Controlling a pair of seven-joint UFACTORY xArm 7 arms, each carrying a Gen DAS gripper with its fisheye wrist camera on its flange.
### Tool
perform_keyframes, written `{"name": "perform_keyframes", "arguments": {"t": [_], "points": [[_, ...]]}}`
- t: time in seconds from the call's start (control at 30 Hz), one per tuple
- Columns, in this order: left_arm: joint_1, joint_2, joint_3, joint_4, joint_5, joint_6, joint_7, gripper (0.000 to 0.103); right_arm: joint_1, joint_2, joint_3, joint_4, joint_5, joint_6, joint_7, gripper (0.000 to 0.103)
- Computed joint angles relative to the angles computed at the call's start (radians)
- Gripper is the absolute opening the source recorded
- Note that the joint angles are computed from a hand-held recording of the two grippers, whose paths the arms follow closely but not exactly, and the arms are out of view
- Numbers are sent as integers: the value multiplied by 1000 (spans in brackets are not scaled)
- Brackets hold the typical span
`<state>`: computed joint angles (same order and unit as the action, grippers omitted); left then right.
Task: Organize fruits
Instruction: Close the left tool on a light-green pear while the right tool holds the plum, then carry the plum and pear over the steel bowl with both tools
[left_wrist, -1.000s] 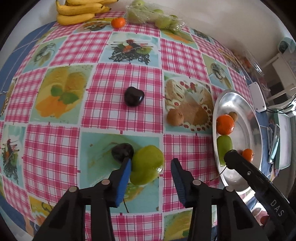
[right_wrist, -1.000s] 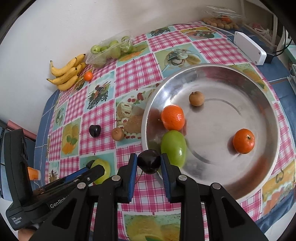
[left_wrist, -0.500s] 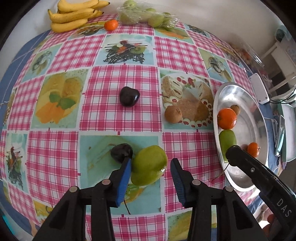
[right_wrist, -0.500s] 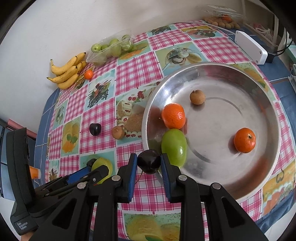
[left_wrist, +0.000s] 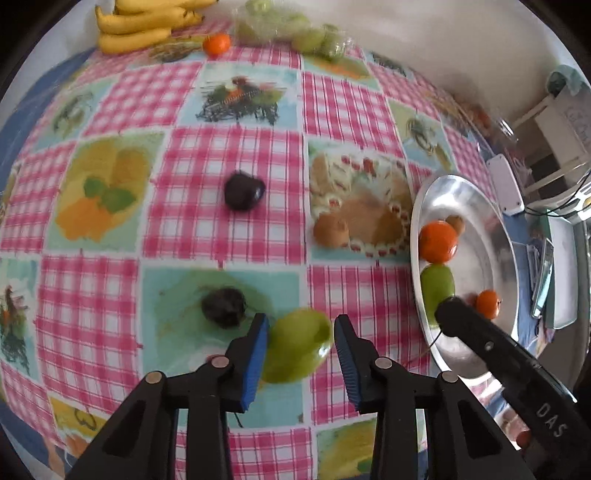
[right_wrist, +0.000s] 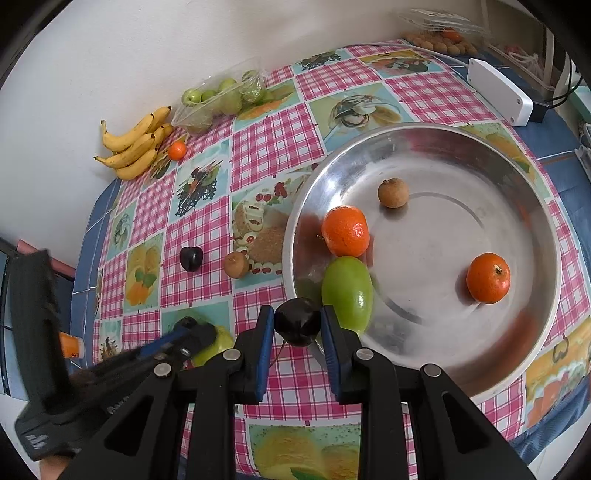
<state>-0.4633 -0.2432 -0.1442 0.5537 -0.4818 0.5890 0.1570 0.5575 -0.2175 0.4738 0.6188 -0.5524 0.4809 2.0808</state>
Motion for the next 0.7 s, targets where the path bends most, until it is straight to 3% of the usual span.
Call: {"name": "perform_keyframes", "arguments": {"t": [0.47,0.7], "points": [[-14,43,-35,-4,98,3,-62,42,9,15,-8,6,12,1,-3,27],[-14,15,-17,-12,49,-18,-44,41,7,7,-4,4,-1,5,11,27]]}}
